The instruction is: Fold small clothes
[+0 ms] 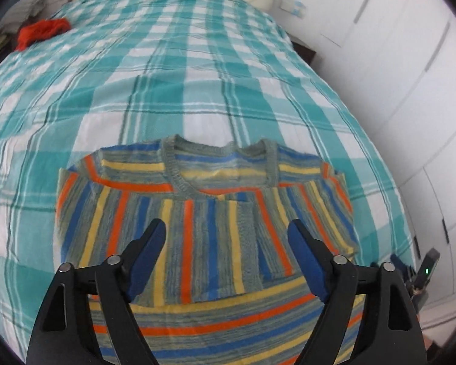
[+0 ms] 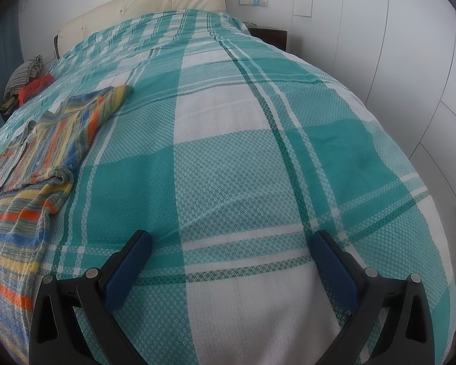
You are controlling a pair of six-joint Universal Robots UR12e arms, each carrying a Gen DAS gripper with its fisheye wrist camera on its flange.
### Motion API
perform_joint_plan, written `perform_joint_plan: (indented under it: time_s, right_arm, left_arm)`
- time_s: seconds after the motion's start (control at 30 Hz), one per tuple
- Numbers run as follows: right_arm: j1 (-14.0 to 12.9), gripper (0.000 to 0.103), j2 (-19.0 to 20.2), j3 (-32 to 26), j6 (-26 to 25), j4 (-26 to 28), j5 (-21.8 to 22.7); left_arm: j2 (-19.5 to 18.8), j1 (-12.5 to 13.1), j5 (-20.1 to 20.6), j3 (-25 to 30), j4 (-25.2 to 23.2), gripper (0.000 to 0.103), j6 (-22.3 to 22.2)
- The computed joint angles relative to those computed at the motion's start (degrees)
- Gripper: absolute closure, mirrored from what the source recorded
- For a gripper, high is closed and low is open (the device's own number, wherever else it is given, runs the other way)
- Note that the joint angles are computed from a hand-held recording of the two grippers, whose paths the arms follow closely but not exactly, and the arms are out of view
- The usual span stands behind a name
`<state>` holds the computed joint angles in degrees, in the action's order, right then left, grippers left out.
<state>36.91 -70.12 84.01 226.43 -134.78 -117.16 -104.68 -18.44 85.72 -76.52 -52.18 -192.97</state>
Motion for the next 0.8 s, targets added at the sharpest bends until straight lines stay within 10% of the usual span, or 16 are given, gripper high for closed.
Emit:
perform_joint_plan:
  time_s: [0.13, 0.2, 0.3, 0.5, 0.8]
  right_arm:
    - [-0.1, 0.0, -0.02, 0.1, -0.03, -0.33, 0.33]
    - [-0.11, 0.0, 0.0, 0.11, -0.08, -0.34, 0.28]
    - [-0.13, 0.0, -0.04, 0.15, -0.06, -0.44, 0.39]
    - [-0.13, 0.0, 0.08, 0.12, -0.1, -0.55, 0.37]
    - [-0.04, 0.0, 0.23, -0.07, -0.12, -0.23, 0.09]
  left_arm:
    - [-1.1, -0.86, 9.46, -1.26, -4.27, 0.014, -3.15]
    - [-2.63, -2.23, 15.52, -1.79, -7.81, 0.012, 1.34]
    - [-2.1, -4.82, 23.7, -4.76, -0.5, 0.006, 8.92]
    - [2.76, -2.98, 16.28, -7.38, -1.03, 0.007, 1.66]
    - [13.83, -1.59, 18.67, -21.36, 0.23, 0.007, -2.66]
